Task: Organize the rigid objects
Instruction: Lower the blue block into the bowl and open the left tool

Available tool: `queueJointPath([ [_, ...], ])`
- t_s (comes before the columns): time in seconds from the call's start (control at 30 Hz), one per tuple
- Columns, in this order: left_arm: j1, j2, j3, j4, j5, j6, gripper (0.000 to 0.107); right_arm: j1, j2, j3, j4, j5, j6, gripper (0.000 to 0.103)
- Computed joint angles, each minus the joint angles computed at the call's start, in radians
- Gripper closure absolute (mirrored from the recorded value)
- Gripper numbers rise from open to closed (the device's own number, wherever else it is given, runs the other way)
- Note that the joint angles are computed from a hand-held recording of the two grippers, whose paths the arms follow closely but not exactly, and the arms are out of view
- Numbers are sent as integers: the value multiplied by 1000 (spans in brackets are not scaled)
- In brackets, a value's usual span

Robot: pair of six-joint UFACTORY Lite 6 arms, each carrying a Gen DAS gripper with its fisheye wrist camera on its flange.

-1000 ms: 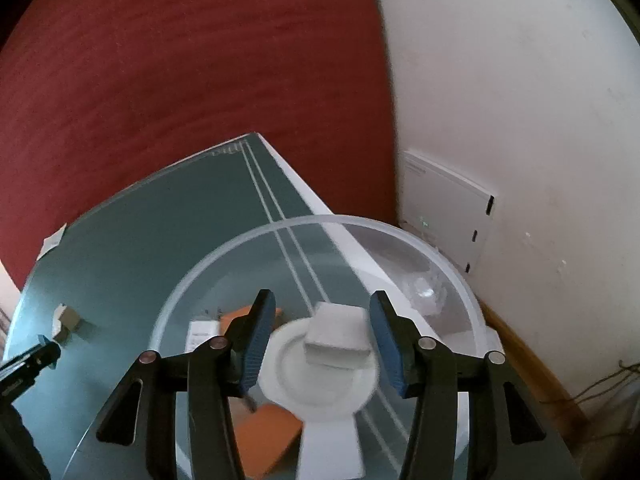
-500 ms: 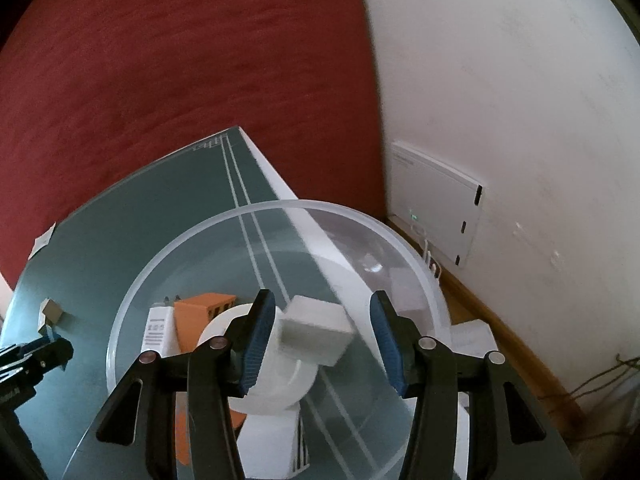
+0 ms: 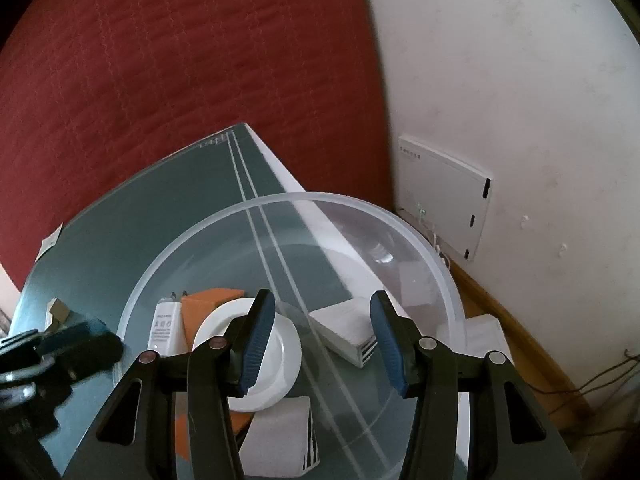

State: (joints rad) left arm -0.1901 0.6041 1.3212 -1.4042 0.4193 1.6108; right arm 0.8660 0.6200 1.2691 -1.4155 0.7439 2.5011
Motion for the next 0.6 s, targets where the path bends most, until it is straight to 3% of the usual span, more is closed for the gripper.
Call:
queueJointPath([
  [0.07,4,-4,-21,-55,-3,50,34,-2,-3,-5,0,-1,5,52],
  [0.23,16,-7,-55,-162,-54,149,32,-2,1,-2,2,-3,2,50],
  [0.4,17,1,-71,-367,-119,343,19,10,4,7,17,16,-18,47],
  [0.6,31,2,-75,-445,-142,417,16,28,20,31,26,49,-42,41],
])
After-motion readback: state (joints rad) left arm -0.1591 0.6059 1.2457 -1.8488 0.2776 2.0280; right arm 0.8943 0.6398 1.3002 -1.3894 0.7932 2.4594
